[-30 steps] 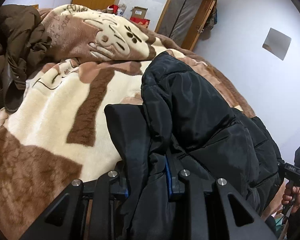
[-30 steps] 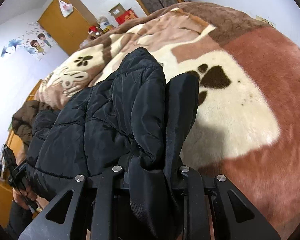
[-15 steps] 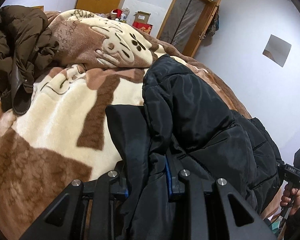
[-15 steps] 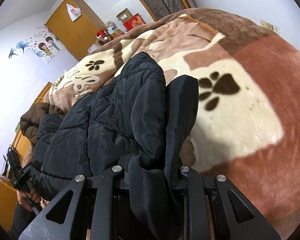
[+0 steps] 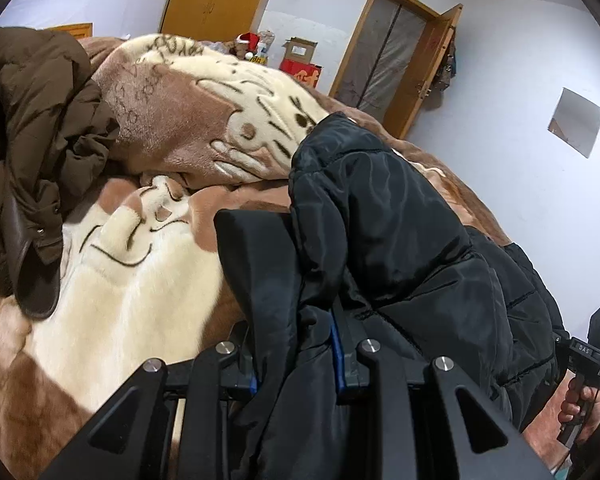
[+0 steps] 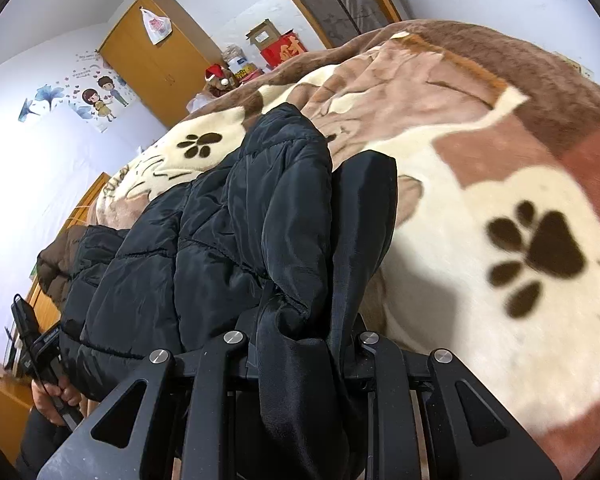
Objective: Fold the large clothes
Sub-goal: 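Lower the folded end onto the jacket and open both tools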
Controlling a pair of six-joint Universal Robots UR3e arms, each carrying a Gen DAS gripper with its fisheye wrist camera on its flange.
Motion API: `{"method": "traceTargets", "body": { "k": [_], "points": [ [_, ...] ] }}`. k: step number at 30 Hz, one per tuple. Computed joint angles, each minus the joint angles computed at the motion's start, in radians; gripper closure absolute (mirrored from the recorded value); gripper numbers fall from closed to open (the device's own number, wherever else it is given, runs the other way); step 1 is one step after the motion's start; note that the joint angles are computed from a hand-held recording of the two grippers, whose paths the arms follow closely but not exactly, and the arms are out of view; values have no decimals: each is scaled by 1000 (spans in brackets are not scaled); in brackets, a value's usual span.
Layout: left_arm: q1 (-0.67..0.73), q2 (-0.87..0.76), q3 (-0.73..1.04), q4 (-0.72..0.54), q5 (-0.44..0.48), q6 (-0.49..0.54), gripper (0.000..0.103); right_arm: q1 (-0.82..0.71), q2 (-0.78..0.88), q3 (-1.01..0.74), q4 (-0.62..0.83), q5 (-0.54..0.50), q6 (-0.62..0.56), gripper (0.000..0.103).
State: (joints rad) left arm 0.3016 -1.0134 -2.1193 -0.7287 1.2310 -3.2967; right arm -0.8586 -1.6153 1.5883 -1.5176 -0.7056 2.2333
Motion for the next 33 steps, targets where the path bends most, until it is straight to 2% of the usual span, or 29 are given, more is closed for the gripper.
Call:
{"method": "traceTargets", "body": {
  "k": [4,6,8,10,12,15,18,22,24,25,27,29,31,33],
  "points": [
    [1,-159,-60,174,8,3,76,92,100,74,-275,-47,145,79],
    [-17,-262,-101,262,49,-13,75,119,163,88,-360,-91,196,76],
    [13,-322,-169,318,43,-35,71,120,215,83,-372,-122,226,67],
    [73,-325,-256,369,-17,-49,66,97,245,68,-322,-114,209,54],
    [102,-293,-315,402,-43,-47,60,81,248,55,-286,-109,182,49],
    [127,-215,-312,316,-54,-42,59,57,208,46,-242,-115,170,48],
    [181,-95,-293,163,-66,-25,58,26,138,52,-209,-126,157,48],
    [224,106,-279,58,-22,-32,59,-50,-38,142,-230,-73,116,48],
    [236,183,-267,9,-48,-33,59,-58,-86,161,-229,-47,91,48],
    [212,181,-253,7,-43,-32,59,-49,-115,179,-247,-50,81,48],
    [66,69,-214,103,48,-57,59,8,-114,195,-308,-91,89,48],
    [-54,-59,-179,180,117,-76,59,65,-80,205,-366,-146,102,48],
    [-133,-169,-153,229,166,-99,59,132,-20,220,-485,-223,157,50],
    [-194,-248,-137,270,232,-127,59,149,25,208,-512,-254,174,54]
  ]
}}
